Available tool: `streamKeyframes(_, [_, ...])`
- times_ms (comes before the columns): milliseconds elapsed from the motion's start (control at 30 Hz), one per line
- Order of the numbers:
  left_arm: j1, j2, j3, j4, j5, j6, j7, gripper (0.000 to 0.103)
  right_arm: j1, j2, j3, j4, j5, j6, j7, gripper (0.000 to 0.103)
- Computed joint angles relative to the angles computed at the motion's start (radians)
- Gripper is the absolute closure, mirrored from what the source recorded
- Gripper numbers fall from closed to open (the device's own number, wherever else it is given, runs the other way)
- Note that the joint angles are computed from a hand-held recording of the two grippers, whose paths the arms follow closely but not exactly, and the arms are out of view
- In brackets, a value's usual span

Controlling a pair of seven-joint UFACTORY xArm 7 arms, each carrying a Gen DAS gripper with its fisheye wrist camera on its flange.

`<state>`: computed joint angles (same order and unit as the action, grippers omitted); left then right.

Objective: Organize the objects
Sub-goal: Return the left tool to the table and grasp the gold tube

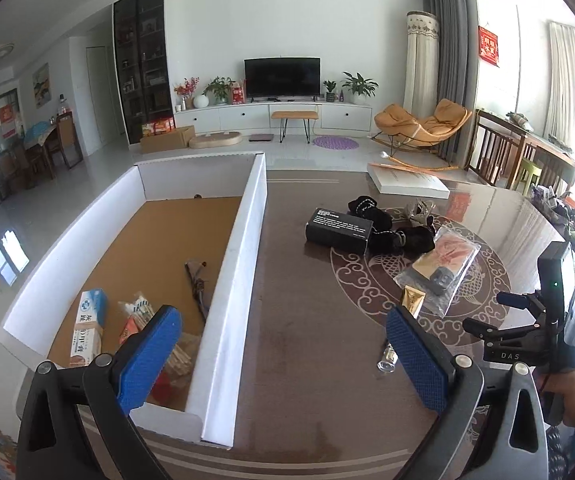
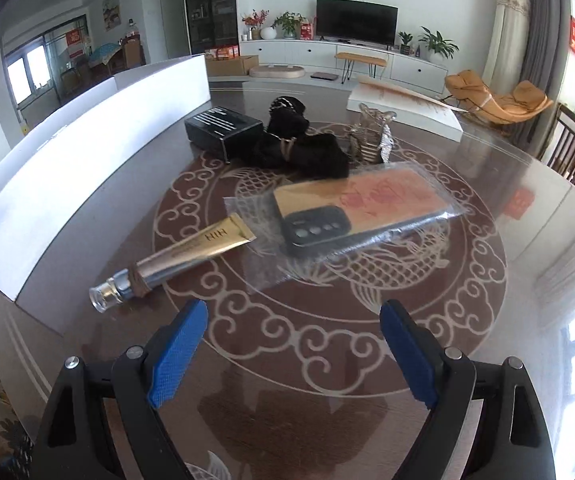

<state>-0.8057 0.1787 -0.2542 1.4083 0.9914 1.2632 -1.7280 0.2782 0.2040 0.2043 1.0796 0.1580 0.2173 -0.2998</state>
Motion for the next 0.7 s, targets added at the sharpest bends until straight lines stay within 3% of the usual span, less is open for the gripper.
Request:
streamKeyframes(167, [-0.006,0.055,0.013,0.033,-0.009,-0.068,0.027,0.000,-0.015,-0.015,-0.077,-0.063,-0.070,-0.009,0.041,0.014])
streamKeyframes(267, [0.012,0.081,0.027,0.017,-0.034,-0.203,0.054,0.000,-0.063,-0.016,-0.055,-0.080,-0.016,-0.021,0.040,0.010])
streamKeyframes(367, [0.041,0.131,0.047,0.009,-0.078,-0.391,0.099,0.000,-0.031,-0.009,-0.104,-0.081,-0.089,-0.040,0.158,0.009])
streamKeyframes(433, [0.047,0.194,0.062,0.053,-0.116,-0.456,0.176,0.000,0.035,-0.007,-0.181,-0.079,-0.241,-0.048,0.302,0.002])
streamKeyframes(533, [0.042,0.326,0.081,0.193,-0.182,-0.437,0.349,0.000,0.054,-0.014,-0.207,-0.086,-0.364,-0.056,0.406,0.000])
streamKeyframes(633, [0.027,0.465,0.105,0.367,-0.248,-0.352,0.504,0.000,0.001,-0.012,-0.153,-0.084,-0.328,-0.051,0.374,0.000])
streamKeyframes(700, [0.000,0.536,0.146,0.456,-0.289,-0.300,0.546,0.000,-0.007,-0.013,-0.145,-0.084,-0.328,-0.050,0.373,0.000])
